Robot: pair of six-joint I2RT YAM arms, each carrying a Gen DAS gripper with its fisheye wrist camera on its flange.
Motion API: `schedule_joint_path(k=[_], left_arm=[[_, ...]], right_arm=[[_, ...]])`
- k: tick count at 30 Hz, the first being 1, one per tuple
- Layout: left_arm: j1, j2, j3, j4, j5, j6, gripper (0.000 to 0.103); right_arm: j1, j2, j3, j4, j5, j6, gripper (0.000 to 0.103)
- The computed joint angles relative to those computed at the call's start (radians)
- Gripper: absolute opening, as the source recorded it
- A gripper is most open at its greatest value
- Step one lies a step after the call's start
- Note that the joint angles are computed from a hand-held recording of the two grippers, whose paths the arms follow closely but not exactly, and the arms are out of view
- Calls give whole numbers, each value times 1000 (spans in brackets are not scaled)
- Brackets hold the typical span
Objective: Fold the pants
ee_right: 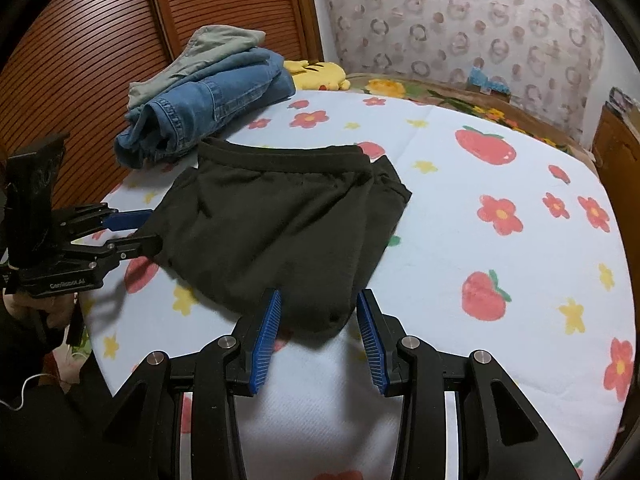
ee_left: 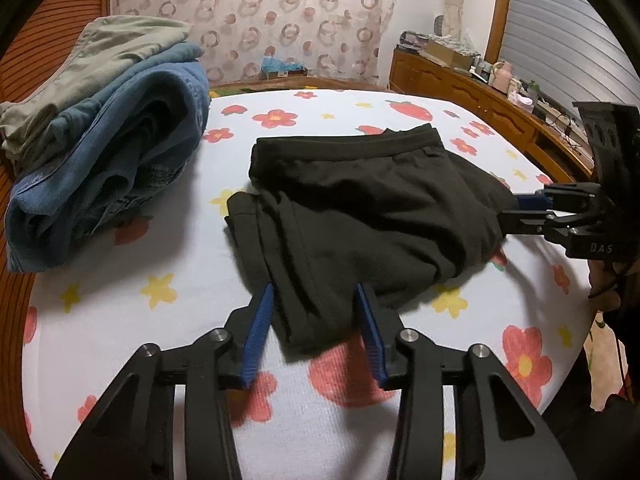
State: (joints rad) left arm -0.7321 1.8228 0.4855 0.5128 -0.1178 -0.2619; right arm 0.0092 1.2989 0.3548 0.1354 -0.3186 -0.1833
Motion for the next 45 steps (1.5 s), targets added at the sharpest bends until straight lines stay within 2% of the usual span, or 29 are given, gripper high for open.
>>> schedule_joint_path(k=[1, 3, 6, 8, 15, 22, 26, 30, 34, 37, 39, 41, 42, 44, 45], left_arm=[[1, 1, -3, 7, 1, 1, 39], [1, -1, -14, 21, -4, 7, 33], [-4, -8, -21, 38, -9, 22, 14], [2, -16, -33, 56, -6, 19, 8], [4, -44, -59, 65, -21, 18, 6], [-58, -138, -105, 29, -41, 11, 6], [-103, -156, -114, 8, -44, -6, 6], [-113, -163, -94, -25, -51, -12, 7], [-108, -161, -66, -61, -55, -15, 15], [-100, -161, -57, -61, -61, -10, 28], [-93, -159, -50, -57, -59, -11, 47], [-87, -154, -39, -56, -60, -12, 53], [-82, -145, -29, -58, -60, -10, 65], [-67, -128, -12, -50, -39, -4, 78], [-57, -112, 2, -46, -19, 0, 79]], right_arm=[[-2, -3, -2, -5, -10, -12, 22], [11, -24, -15, -7, 15, -33, 17], [8, -72, -35, -11, 20, -41, 12], [8, -118, -55, -12, 38, -39, 11], [-6, -312, -116, -105, 37, -35, 9], [-33, -569, -182, -307, 13, -36, 9], [-14, -657, -215, -391, 41, -38, 10], [-20, -693, -222, -421, 44, -51, 11], [-43, -695, -206, -428, 22, -59, 16], [-81, -739, -204, -464, -5, -82, 18], [-108, -760, -197, -484, -26, -95, 18], [-135, -786, -193, -505, -36, -106, 19], [-152, -798, -190, -514, -42, -112, 22], [-182, -800, -183, -520, -56, -128, 26], [-187, -789, -179, -512, -56, -133, 26]])
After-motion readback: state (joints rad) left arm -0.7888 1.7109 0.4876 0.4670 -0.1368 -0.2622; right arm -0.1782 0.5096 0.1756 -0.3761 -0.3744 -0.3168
